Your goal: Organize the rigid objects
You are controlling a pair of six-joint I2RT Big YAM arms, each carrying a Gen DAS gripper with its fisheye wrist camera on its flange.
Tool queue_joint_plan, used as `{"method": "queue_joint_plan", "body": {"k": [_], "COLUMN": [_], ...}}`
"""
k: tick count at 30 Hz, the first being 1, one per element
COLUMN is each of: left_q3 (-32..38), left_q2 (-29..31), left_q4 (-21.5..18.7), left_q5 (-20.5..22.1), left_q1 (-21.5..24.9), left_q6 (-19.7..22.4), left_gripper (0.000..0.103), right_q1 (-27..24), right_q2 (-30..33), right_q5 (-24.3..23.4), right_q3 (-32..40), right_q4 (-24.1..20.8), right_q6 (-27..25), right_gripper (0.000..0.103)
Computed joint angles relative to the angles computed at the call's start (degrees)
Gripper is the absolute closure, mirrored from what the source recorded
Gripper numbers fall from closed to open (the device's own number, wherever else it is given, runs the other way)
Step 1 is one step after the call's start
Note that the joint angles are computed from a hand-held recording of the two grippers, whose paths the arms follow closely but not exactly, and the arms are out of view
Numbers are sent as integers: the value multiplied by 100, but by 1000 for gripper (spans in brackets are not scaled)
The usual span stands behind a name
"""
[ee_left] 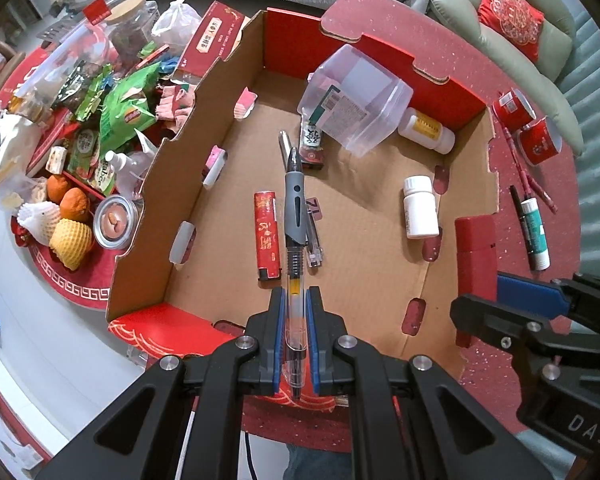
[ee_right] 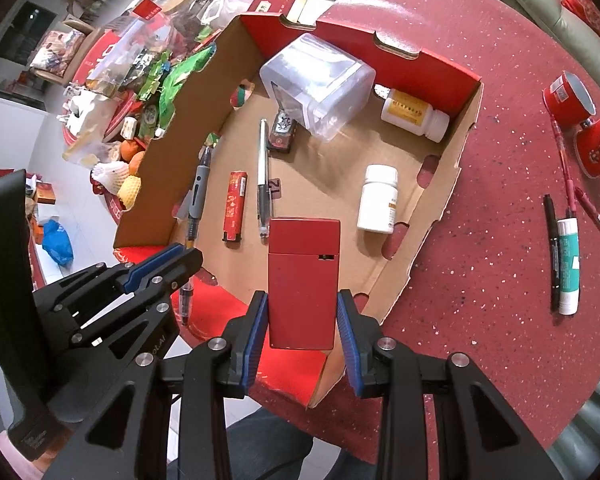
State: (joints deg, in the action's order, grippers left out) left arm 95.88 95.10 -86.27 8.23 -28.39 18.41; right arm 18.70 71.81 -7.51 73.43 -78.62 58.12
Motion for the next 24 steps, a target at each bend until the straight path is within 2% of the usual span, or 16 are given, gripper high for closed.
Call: {"method": "queue_joint_plan", "body": {"k": [14, 22, 24], "left_q3": [84, 38, 23], "left_q2": [204, 387, 416], "left_q4": [33, 169, 179], "left_q5": [-110, -408, -425], "left_q1": [-166, -278, -305], "left_q6": [16, 6, 73], "left_gripper": [92, 92, 90], "right_q1": [-237, -315, -321], "right_q2": [235, 496, 531], "right_q5": [-28, -47, -52], "right_q3": [-94, -89, -112], "right_q4": [28, -53, -40], "right_q6": [-284, -555, -581], "right_gripper": [67, 67, 67]}}
